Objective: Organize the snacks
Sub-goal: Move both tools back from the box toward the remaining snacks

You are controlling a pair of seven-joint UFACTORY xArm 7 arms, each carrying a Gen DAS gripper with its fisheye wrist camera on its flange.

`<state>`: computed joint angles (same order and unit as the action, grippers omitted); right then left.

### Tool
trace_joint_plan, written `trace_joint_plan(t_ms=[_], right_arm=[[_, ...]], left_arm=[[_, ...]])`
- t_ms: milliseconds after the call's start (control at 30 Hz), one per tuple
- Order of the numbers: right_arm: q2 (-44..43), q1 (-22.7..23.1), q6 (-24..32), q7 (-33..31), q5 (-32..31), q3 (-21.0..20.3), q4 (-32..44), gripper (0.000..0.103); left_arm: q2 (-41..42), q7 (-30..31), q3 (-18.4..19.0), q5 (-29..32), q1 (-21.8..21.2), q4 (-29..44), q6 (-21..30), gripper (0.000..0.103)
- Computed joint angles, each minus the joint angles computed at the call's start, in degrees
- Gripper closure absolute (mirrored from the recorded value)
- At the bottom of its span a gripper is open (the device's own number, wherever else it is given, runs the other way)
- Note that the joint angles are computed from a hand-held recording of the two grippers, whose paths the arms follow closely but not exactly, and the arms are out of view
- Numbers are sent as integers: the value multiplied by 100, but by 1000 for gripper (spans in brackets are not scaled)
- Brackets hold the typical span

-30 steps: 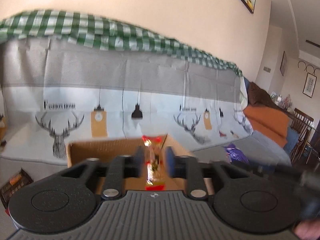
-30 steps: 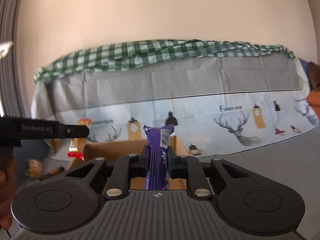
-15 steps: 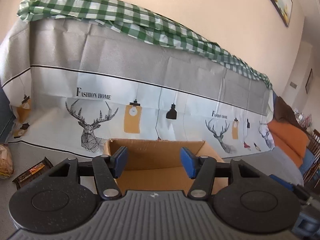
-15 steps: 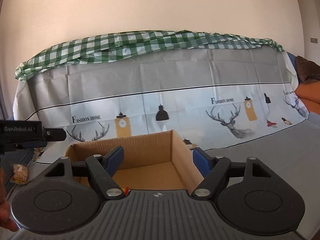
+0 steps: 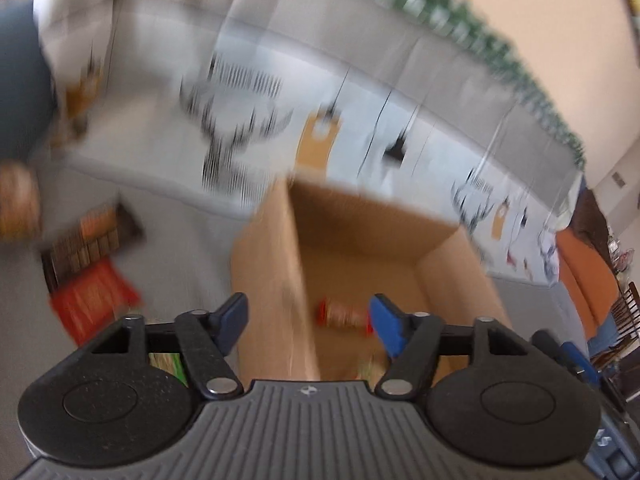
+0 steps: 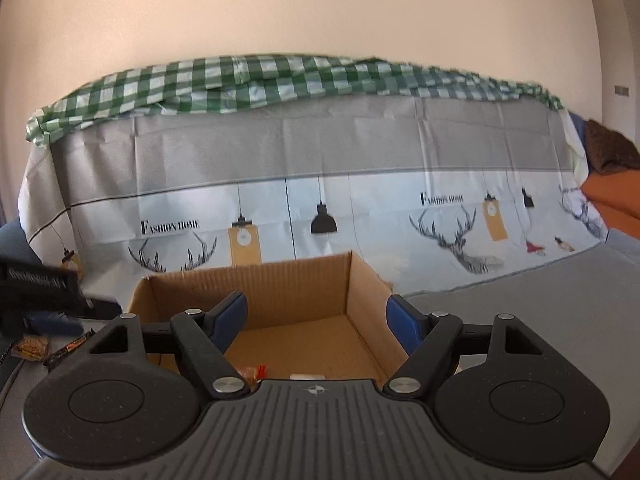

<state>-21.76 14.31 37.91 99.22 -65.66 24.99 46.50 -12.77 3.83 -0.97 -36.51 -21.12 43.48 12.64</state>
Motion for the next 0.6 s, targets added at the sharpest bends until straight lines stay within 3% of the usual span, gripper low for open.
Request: trace_joint_plan(t_ms=[133,233,367,600], right_arm=[[-131,-27,-201,-129,-17,-90,-130,25],[-245,-91,-346,-257,39,-130,-235,25],[-409,-229,-521,-355,157,-135,-371,23],[-556,-559,-911,-406,272,-14,-482,22]], left_arm=[[447,32,-48,77,-77,344,415,32],[633,-539,-620,951,370,397,176,33],[782,-299,-446,520,150,550,137,36],[654,-849,-584,1285,336,507,83,36]])
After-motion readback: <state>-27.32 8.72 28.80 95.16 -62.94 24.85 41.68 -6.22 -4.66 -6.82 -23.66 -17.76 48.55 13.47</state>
